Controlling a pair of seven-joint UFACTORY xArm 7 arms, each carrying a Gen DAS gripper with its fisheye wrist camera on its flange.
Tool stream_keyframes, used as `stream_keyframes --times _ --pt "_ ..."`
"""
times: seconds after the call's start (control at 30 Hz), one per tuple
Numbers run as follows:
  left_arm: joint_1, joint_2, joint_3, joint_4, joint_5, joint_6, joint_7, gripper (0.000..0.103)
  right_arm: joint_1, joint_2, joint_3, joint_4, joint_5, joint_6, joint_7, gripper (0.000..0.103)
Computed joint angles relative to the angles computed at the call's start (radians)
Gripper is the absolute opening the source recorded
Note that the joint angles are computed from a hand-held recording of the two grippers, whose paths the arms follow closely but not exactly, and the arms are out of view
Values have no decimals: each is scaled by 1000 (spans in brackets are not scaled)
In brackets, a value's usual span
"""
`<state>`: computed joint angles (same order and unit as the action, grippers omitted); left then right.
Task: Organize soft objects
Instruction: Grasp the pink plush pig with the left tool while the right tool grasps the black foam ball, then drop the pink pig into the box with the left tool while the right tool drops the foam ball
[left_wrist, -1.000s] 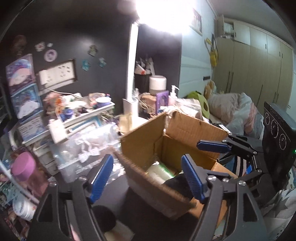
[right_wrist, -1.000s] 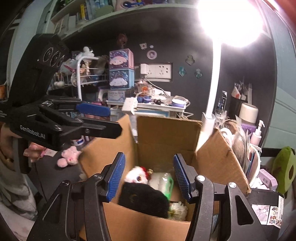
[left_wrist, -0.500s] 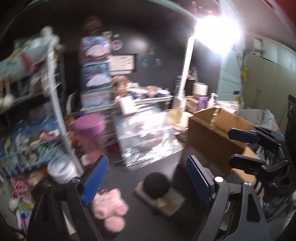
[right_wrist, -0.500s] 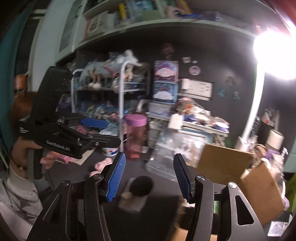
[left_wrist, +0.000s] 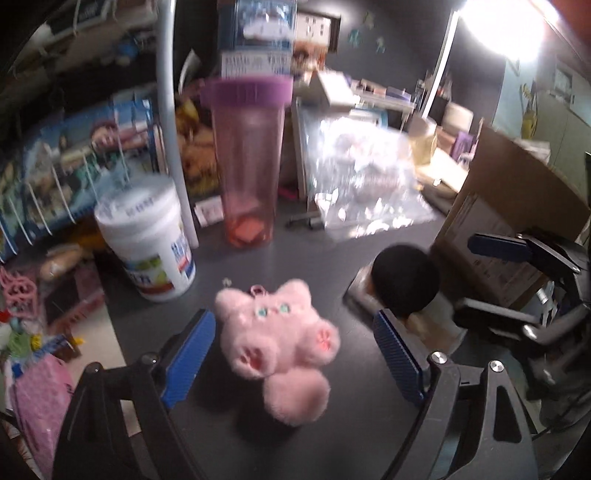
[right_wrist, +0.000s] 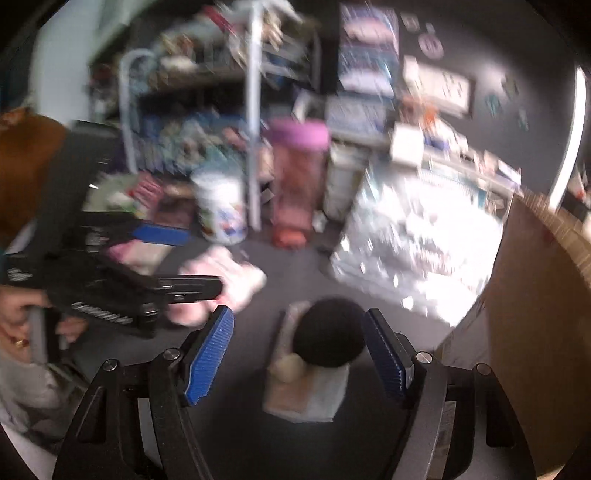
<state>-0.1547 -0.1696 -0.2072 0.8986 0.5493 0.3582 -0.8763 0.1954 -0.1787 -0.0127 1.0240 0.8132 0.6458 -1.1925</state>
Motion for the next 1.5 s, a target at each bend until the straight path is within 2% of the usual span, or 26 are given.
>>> stream_keyframes --times 0.13,0.33,0.5,0.63,0.7,0.77,0.8,1.13,1.27,1.5 --pt "-2 41 2 15 22 26 -16 86 -16 93 30 40 -97 -41 111 72" --pt "-25 86 33 35 20 35 -19 85 -37 167 65 89 -165 -35 189 72" --pt "-37 105 48 48 28 43 -17 85 -42 190 85 99 -190 -56 185 72" --pt "-48 120 57 57 21 49 -5 73 -46 202 93 112 -192 -49 183 72" --pt "-56 124 59 65 13 63 8 71 -47 200 96 109 -191 -53 171 71" --pt "-60 124 60 66 30 66 1 69 -46 197 98 104 -197 -62 160 64" --pt "-61 124 60 66 31 66 1 69 -45 197 99 101 -201 -67 159 64" --pt "-53 74 50 38 63 54 -50 68 -43 152 85 75 -111 -71 78 59" --pt "-41 35 30 25 94 60 -86 68 -36 119 71 62 -67 -51 44 56" --pt "-5 -68 -30 12 158 95 -157 68 -11 11 18 29 83 14 -74 56"
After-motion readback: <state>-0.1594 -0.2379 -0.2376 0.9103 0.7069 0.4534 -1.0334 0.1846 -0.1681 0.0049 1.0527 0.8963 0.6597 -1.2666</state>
